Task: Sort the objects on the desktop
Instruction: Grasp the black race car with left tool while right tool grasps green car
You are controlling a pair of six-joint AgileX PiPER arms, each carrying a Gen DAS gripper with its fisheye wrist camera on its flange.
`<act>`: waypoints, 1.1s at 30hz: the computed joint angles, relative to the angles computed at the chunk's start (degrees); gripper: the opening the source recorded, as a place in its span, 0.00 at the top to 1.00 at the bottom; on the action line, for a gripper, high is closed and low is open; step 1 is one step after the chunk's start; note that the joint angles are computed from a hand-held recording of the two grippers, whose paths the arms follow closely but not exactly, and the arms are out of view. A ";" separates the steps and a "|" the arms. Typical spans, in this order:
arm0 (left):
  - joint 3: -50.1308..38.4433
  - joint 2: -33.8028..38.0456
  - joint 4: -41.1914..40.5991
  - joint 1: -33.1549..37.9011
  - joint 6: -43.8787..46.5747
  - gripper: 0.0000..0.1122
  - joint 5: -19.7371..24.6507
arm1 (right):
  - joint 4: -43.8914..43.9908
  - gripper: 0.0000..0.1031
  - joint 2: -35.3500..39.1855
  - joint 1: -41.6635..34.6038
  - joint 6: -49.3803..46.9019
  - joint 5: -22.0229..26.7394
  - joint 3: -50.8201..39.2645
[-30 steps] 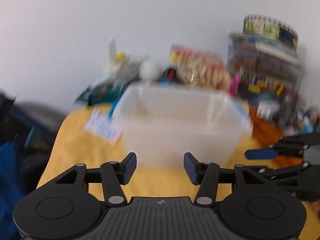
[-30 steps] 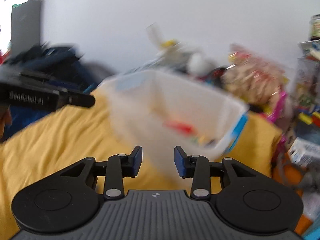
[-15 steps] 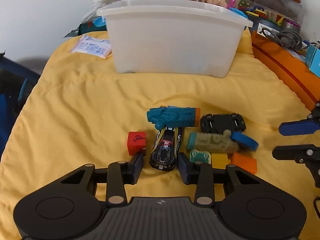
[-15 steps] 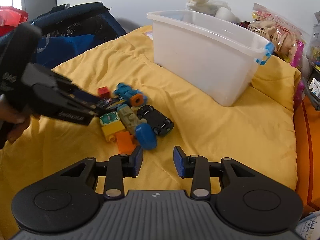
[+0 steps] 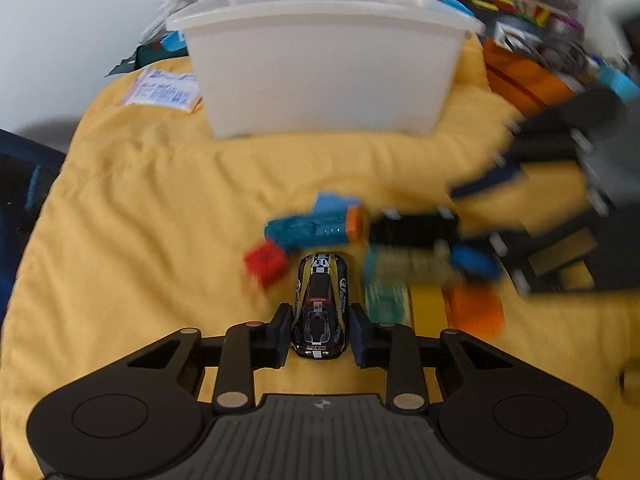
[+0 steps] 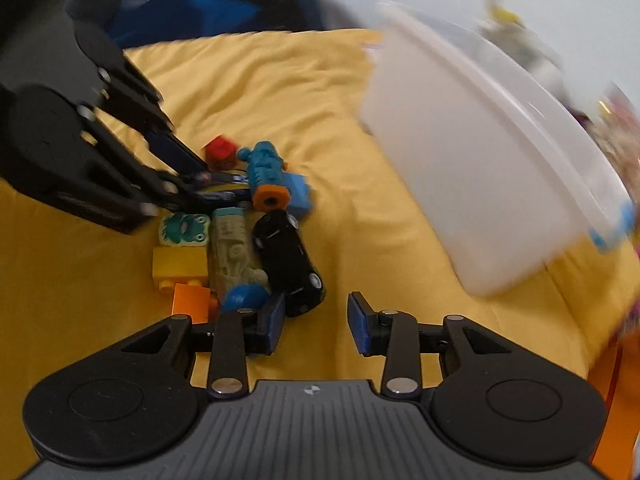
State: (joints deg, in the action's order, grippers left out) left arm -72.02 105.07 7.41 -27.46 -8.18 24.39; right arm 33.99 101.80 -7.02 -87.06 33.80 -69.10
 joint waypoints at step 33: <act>28.56 -23.05 38.10 -22.12 -61.45 0.56 7.05 | 10.14 0.58 -33.54 -5.06 -3.77 -0.27 34.60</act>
